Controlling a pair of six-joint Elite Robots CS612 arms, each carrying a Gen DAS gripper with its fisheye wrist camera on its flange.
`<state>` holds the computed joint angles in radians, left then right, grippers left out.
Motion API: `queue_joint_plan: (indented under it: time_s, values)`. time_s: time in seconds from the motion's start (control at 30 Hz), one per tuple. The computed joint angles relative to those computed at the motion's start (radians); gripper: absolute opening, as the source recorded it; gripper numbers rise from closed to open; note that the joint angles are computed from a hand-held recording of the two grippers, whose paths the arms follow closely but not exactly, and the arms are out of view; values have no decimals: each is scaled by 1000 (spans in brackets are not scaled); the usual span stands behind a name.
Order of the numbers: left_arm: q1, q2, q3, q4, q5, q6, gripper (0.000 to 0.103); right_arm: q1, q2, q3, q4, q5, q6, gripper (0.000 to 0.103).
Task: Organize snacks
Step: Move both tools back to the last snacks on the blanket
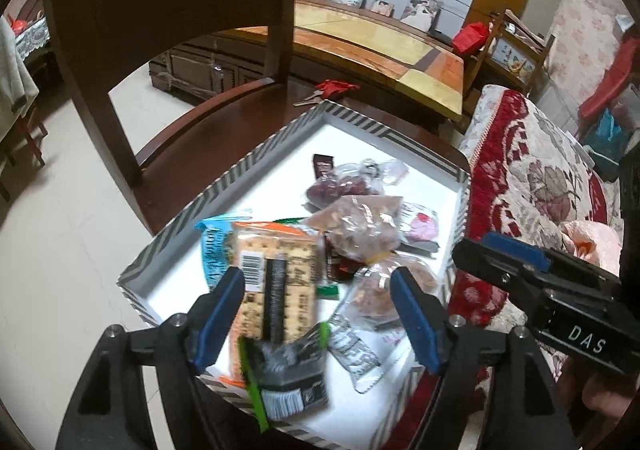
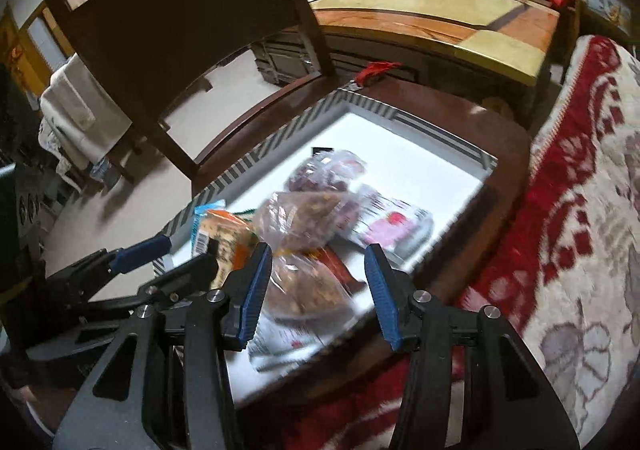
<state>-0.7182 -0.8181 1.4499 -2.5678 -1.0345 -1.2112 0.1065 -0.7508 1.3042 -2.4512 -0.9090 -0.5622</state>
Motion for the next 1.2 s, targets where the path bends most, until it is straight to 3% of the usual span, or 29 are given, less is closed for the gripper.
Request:
queue_joint_plan:
  time_s: [0.23, 0.67, 1.1, 1.2]
  values:
    - [-14, 27, -58, 20, -7, 43, 85, -36, -22, 50, -59, -2, 26, 48]
    - [-41, 124, -237, 41, -71, 218, 86, -126, -48, 127, -161, -36, 112, 48]
    - [-46, 264, -484, 67, -240, 380, 86, -235, -40, 163, -237, -126, 222, 48]
    - [-47, 303, -556, 89, -280, 416, 86, -259, -36, 161, -248, -176, 227, 54]
